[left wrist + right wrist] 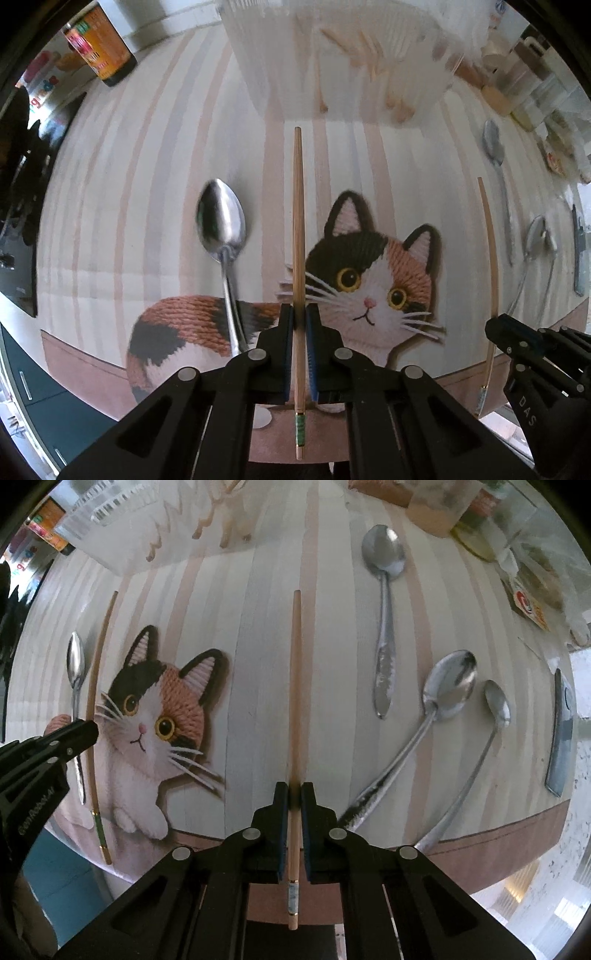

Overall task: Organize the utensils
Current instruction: 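Lift both chopsticks and carry them toward the clear rack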

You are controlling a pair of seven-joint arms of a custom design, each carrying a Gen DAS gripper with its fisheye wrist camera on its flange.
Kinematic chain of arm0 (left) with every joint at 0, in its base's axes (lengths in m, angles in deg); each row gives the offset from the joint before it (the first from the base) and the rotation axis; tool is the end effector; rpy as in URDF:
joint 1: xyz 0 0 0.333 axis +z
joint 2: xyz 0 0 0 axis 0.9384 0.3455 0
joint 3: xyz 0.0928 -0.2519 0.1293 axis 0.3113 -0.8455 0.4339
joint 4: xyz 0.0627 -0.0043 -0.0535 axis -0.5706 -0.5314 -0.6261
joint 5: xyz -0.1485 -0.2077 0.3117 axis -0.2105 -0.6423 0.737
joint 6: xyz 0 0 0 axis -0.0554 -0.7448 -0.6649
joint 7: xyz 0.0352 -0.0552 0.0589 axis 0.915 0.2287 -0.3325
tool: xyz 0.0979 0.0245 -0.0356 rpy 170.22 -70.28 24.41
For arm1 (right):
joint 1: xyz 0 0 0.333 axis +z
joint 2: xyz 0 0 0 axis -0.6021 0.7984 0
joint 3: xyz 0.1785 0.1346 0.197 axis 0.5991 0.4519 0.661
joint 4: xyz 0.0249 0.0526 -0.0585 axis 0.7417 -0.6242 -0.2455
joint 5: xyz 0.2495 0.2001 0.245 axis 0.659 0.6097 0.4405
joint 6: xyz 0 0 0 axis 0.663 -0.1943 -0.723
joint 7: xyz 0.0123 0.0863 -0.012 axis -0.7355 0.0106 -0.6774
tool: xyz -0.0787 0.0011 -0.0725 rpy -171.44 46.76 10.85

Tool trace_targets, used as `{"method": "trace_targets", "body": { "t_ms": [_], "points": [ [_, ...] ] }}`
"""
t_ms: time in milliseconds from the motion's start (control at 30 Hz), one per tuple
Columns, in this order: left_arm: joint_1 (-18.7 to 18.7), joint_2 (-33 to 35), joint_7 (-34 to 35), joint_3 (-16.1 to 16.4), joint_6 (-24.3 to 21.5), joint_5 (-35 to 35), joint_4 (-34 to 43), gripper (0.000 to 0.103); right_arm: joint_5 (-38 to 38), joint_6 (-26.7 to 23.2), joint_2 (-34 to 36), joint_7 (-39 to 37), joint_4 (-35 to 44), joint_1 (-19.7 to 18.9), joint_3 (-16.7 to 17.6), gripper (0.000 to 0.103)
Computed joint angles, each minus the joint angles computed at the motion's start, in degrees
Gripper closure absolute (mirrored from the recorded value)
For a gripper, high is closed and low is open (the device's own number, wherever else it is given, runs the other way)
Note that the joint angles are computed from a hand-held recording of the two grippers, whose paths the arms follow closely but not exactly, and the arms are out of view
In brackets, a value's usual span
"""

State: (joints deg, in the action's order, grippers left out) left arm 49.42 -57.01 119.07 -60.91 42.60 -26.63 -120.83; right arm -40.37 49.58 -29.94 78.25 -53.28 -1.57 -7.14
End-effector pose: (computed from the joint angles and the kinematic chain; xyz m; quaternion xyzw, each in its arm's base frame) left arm 0.5001 -0.3540 0.5997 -0.5856 0.8082 -0.0421 0.0466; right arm 0.4623 0.4607 0.5833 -0.6227 0.7823 0.0117 0.0078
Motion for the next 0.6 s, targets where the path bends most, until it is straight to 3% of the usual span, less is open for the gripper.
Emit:
{"method": "trace_targets", "body": {
  "t_ms": [433, 600],
  "points": [
    [0.53, -3.59, 1.58, 0.55, 0.12, -1.38, 6.0, 0.099, -5.24, 0.49, -3.18, 2.62, 3.83, 1.58, -0.5, 0.096],
    [1.03, -1.51, 2.48, 0.92, 0.64, -1.45, 12.51, 0.099, -8.34, -1.3, -1.39, 1.96, 11.26, 2.11, -1.33, 0.096]
  ]
}}
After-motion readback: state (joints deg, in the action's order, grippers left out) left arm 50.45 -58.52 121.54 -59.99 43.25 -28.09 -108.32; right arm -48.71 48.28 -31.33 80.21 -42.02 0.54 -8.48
